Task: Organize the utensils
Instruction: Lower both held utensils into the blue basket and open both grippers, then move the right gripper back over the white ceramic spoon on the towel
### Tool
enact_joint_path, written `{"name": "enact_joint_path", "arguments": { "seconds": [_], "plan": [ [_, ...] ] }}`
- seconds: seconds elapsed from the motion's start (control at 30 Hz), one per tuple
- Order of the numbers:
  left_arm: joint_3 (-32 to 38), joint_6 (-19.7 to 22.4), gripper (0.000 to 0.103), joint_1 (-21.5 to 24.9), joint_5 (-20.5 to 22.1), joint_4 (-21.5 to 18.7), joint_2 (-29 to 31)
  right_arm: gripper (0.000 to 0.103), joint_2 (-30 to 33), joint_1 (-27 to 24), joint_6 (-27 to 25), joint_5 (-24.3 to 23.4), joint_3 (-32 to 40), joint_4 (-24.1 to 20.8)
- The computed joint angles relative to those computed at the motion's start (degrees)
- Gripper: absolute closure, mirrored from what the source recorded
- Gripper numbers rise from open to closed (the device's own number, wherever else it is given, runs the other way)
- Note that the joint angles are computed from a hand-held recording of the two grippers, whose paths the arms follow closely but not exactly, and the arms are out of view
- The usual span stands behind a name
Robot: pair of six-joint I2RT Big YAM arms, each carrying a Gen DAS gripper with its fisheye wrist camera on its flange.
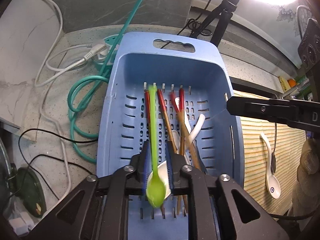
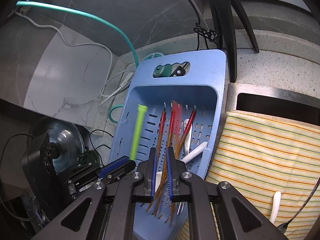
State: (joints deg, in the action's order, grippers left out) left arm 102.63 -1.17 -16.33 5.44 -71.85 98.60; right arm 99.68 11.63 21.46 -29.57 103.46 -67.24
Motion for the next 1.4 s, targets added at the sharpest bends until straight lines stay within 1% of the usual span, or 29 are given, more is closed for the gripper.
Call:
{"name": "enact_joint_path", "arguments": {
  "seconds": [0.03, 0.07, 0.47, 0.77, 0.9, 0.93, 1.03, 1.1, 1.2, 1.23, 1.27, 1.3, 1.33, 1.4],
  "plan": [
    [-0.11, -0.12, 0.087, 0.05, -0.19, 0.15, -0.05, 0.088, -0.20, -0.01, -0.09, 0.08, -0.13, 0.16],
    [-0.27, -0.10, 0.087, 0.08, -0.03, 0.31, -0.22, 0.088, -0.43, -0.05, -0.13, 0.03, -0.30, 0.32],
    [-1.47, -0.74, 0.087, -1.12, 0.47, 1.39, -2.54, 0.086, -3.33, -1.55, -1.61, -1.67, -2.22, 0.03],
    [-3.78, -1.26, 0.087, -3.55, 0.96, 2.88, -5.96, 0.079, -8.12, -4.50, -4.60, -2.62, -5.45, -0.21],
    [-5.27, -1.49, 0.086, -5.45, 1.31, 3.83, -7.95, 0.079, -10.67, -6.61, -7.90, -2.12, -7.24, -0.86],
    [-5.58, -1.61, 0.086, -5.84, 1.58, 3.96, -8.38, 0.079, -11.25, -7.15, -8.99, -1.92, -7.67, -1.11],
    [-7.43, -2.11, 0.079, -7.70, 1.90, 5.00, -10.05, 0.079, -13.02, -8.98, -12.49, -1.06, -8.86, -1.75],
    [-8.29, -2.44, 0.078, -8.93, 1.98, 5.42, -10.86, 0.079, -14.30, -10.33, -15.16, -0.58, -9.83, -2.31],
    [-9.90, -3.91, 0.078, -10.68, 2.74, 6.32, -12.19, 0.079, -15.83, -12.55, -17.93, -1.24, -11.01, -3.17],
    [-10.44, -4.53, 0.076, -11.21, 2.79, 6.57, -12.62, 0.078, -16.22, -13.21, -18.48, -1.66, -11.44, -3.19],
    [-11.12, -5.41, 0.074, -11.94, 2.59, 6.99, -13.10, 0.077, -16.68, -13.94, -19.12, -2.16, -11.89, -3.20],
    [-11.72, -6.23, 0.074, -12.59, 2.35, 7.36, -13.51, 0.072, -17.23, -14.74, -19.72, -2.84, -12.51, -2.89],
    [-12.31, -6.83, 0.074, -13.14, 2.19, 7.69, -13.93, 0.061, -17.79, -15.39, -19.99, -3.32, -13.19, -2.26],
    [-13.72, -8.55, 0.074, -14.59, 1.49, 8.57, -14.92, 0.052, -18.91, -16.69, -20.78, -4.24, -14.61, -0.88]
  ]
}}
